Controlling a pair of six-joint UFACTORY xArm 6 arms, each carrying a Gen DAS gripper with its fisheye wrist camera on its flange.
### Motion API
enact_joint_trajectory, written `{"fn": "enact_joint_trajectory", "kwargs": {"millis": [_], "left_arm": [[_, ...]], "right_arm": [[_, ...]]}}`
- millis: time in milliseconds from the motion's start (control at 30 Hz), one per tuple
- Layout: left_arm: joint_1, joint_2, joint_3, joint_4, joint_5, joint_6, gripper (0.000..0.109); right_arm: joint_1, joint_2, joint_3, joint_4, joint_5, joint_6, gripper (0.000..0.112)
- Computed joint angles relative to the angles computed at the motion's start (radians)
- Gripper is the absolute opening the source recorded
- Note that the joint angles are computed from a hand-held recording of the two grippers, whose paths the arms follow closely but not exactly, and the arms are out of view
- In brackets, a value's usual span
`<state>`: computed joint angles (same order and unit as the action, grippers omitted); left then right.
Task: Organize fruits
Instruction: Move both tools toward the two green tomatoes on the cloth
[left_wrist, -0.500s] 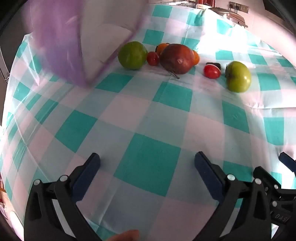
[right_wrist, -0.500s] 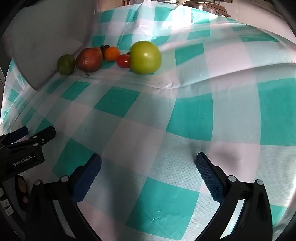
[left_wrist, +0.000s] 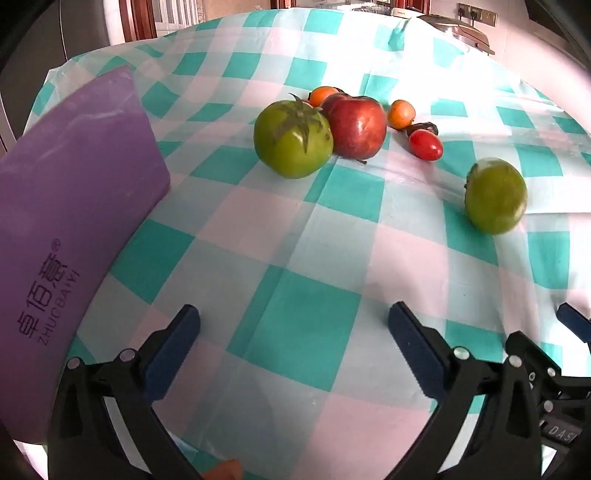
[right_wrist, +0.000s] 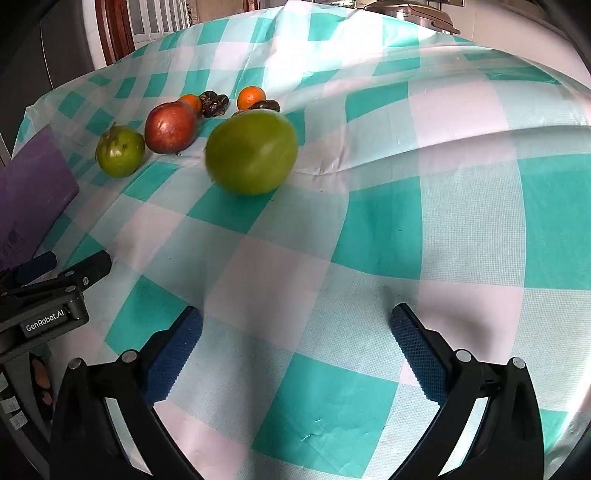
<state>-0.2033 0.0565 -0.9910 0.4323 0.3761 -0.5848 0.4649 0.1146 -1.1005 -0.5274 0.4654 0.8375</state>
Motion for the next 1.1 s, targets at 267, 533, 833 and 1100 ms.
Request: {"fn": "enact_joint_trajectory", "kwargs": {"millis": [267, 533, 833, 1100], "left_arm": [[0.002, -0.004, 0.008, 0.011, -0.009, -0.01, 0.102], [0.004, -0.007, 0.012, 0.011, -0.012, -0.01, 0.102], [0.004, -0.006, 0.012, 0.009, -0.011, -0.007, 0.102], [0.005, -0.006, 0.011, 0.007, -0.011, -0.005, 0.102]], "right_arm": [[0.003, -0.006, 0.008, -0.011, -0.001, 0.013, 0.099], [0.003, -0.004, 0.007, -0.013, -0.001, 0.015, 0.099], [0.003, -0.004, 0.007, -0.013, -0.001, 0.015, 0.099], [0.003, -0.008, 0.009, -0.012, 0.0, 0.013, 0.099]]}}
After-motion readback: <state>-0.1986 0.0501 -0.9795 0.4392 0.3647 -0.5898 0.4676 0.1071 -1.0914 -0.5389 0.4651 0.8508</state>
